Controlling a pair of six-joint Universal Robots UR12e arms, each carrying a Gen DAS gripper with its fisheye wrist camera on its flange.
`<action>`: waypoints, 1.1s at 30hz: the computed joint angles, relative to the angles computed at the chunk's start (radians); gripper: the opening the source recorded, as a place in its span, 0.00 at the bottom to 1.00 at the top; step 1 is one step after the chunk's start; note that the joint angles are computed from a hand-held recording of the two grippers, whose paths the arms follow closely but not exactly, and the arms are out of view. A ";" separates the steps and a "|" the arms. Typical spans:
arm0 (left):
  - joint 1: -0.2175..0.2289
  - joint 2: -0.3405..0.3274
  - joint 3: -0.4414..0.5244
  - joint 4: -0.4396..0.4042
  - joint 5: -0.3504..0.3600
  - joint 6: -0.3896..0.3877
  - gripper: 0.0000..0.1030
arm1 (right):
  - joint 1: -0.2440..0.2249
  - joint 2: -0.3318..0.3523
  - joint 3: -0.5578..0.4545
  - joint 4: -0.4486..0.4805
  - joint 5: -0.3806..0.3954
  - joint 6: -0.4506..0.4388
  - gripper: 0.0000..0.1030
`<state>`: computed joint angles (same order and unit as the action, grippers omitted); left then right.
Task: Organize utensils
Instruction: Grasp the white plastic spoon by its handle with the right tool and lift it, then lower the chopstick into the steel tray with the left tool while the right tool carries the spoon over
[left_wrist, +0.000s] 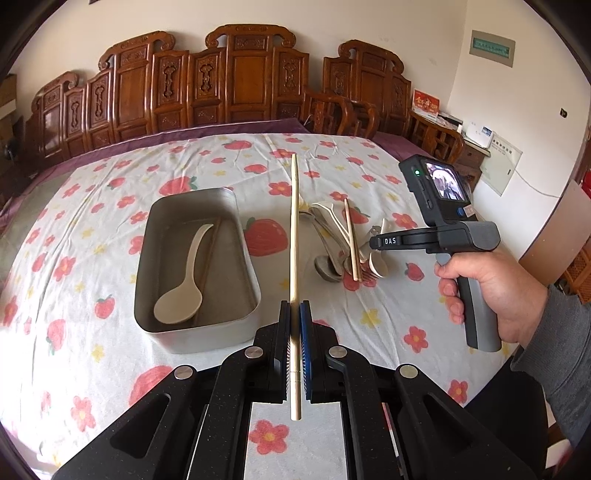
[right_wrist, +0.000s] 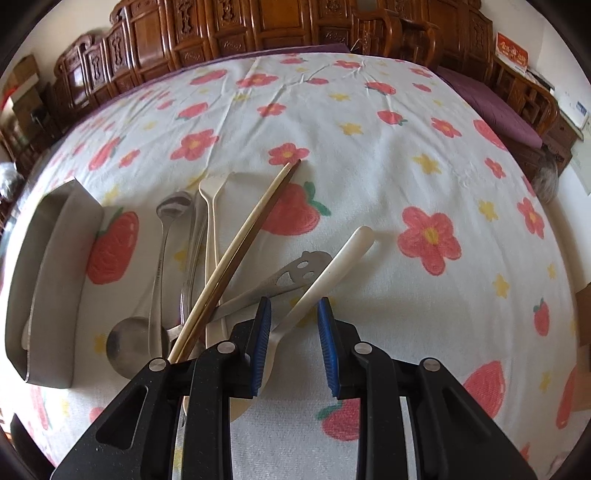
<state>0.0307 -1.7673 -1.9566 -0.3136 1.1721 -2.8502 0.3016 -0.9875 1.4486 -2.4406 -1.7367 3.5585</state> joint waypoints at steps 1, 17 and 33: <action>0.001 0.001 -0.001 0.002 0.001 0.000 0.04 | 0.002 0.001 -0.004 0.011 -0.011 -0.006 0.26; 0.012 0.005 0.000 0.028 0.013 -0.005 0.04 | -0.003 -0.059 0.060 0.001 -0.021 -0.040 0.08; 0.037 -0.047 0.066 0.010 0.097 -0.028 0.04 | 0.070 -0.056 -0.019 -0.128 0.113 -0.152 0.08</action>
<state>0.0678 -1.8145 -1.8904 -0.3037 1.2693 -2.8784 0.3717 -1.0437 1.4300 -2.5689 -1.6238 3.4067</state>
